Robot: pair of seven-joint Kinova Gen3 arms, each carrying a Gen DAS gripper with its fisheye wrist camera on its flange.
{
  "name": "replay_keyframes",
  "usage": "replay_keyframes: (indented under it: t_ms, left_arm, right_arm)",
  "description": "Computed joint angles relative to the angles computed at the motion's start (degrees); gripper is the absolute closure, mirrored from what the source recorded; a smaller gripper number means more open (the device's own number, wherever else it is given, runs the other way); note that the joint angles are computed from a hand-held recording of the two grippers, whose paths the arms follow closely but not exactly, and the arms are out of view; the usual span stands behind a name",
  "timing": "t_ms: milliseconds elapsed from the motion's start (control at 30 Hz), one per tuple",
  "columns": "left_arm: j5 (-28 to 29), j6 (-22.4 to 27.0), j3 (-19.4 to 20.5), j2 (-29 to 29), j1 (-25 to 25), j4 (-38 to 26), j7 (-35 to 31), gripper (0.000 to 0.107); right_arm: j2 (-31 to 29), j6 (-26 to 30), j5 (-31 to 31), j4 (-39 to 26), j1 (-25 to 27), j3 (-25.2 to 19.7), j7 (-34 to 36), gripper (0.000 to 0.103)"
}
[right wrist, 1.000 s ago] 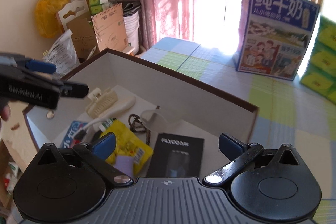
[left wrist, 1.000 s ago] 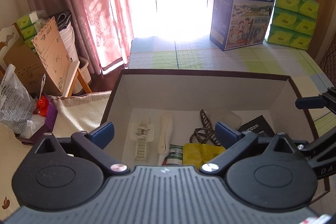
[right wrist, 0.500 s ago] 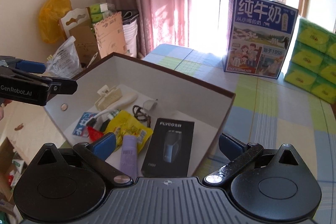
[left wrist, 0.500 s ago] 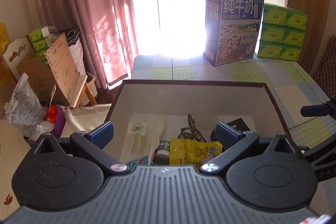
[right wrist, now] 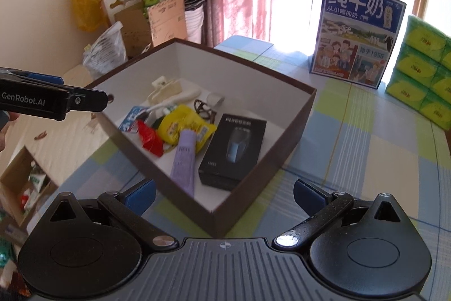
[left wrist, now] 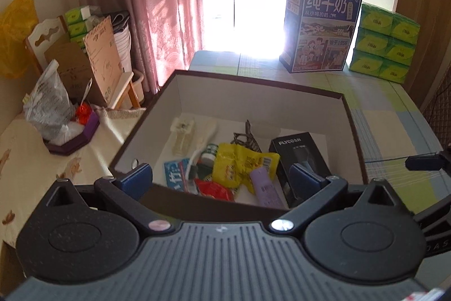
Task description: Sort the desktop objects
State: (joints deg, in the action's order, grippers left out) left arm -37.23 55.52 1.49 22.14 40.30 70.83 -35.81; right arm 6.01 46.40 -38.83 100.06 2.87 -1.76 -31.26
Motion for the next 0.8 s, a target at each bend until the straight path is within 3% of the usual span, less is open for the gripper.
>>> replay_keyframes:
  t_ms: [400, 800]
  left_arm:
    - [-1.97, 7.87, 0.79, 0.94, 6.7, -2.45, 9.2, 0.006]
    - [-3.26, 17.42, 0.95, 5.0, 13.39, -9.81, 13.78, 0.006]
  right_arm:
    - [-1.63, 7.95, -3.04, 0.47, 4.36, 3.25, 8.95, 0.002]
    - [-1.77, 16.6, -3.25, -0.61, 10.15, 7.09, 14.74, 0.002]
